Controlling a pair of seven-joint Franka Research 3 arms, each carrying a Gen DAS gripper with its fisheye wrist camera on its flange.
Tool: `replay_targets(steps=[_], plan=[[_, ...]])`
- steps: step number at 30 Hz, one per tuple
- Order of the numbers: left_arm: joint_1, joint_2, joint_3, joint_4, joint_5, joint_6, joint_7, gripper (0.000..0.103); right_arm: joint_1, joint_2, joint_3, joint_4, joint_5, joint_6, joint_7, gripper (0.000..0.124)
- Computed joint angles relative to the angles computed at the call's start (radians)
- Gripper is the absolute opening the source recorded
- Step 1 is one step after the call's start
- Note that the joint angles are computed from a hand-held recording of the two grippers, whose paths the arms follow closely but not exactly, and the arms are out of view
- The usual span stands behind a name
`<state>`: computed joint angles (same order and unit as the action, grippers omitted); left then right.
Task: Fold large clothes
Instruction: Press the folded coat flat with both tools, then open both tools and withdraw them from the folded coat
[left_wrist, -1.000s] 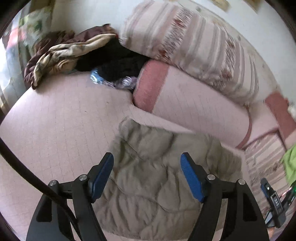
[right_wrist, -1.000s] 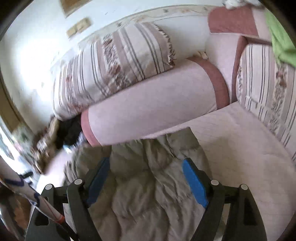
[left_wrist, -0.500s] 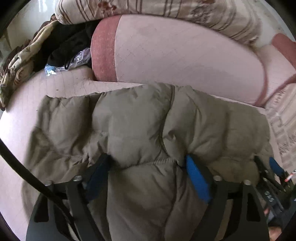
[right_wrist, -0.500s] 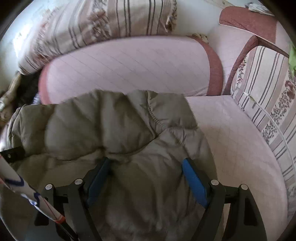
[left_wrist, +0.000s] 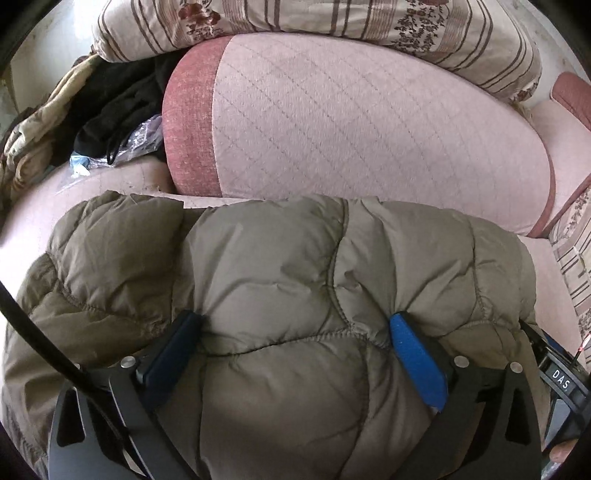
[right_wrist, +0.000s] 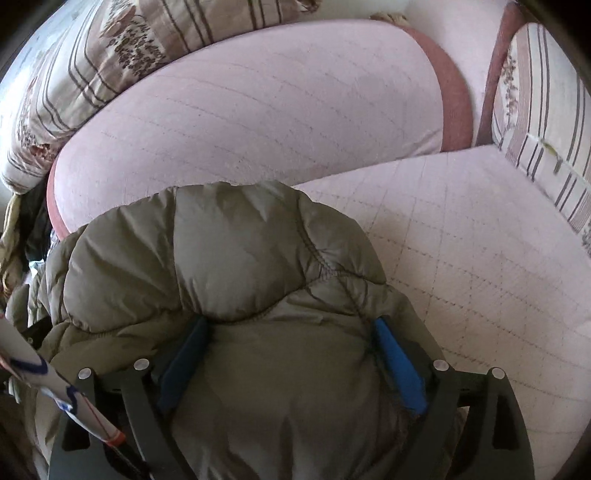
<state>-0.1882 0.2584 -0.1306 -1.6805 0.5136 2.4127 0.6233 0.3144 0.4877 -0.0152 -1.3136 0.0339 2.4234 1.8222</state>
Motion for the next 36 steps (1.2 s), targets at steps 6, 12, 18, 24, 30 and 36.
replay_targets(steps=[6, 12, 18, 24, 30, 36], plan=[[0.013, -0.134, -0.011, -0.053, -0.043, -0.089, 0.020, 0.095, 0.084, -0.091, -0.064, -0.075, -0.193, 0.018, 0.108, 0.090], [0.070, -0.427, -0.026, -0.343, 0.046, -0.113, -0.042, 0.095, 0.037, -0.360, 0.014, -0.378, -0.165, 0.162, 0.068, 0.090], [0.129, -0.557, -0.007, -0.556, -0.029, -0.110, -0.022, 0.095, -0.018, -0.550, 0.074, -0.660, -0.169, 0.199, 0.085, 0.090], [0.155, -0.697, -0.050, -0.609, -0.020, -0.150, -0.079, 0.095, -0.080, -0.697, 0.118, -0.825, -0.253, 0.207, 0.134, 0.090], [0.114, -0.952, -0.128, -0.700, 0.006, -0.258, -0.136, 0.095, -0.123, -0.932, 0.144, -1.029, -0.172, 0.226, 0.098, 0.090], [0.041, -1.130, -0.261, -0.728, 0.029, -0.474, -0.217, 0.095, -0.140, -1.152, 0.178, -1.207, -0.081, 0.213, 0.075, 0.090]])
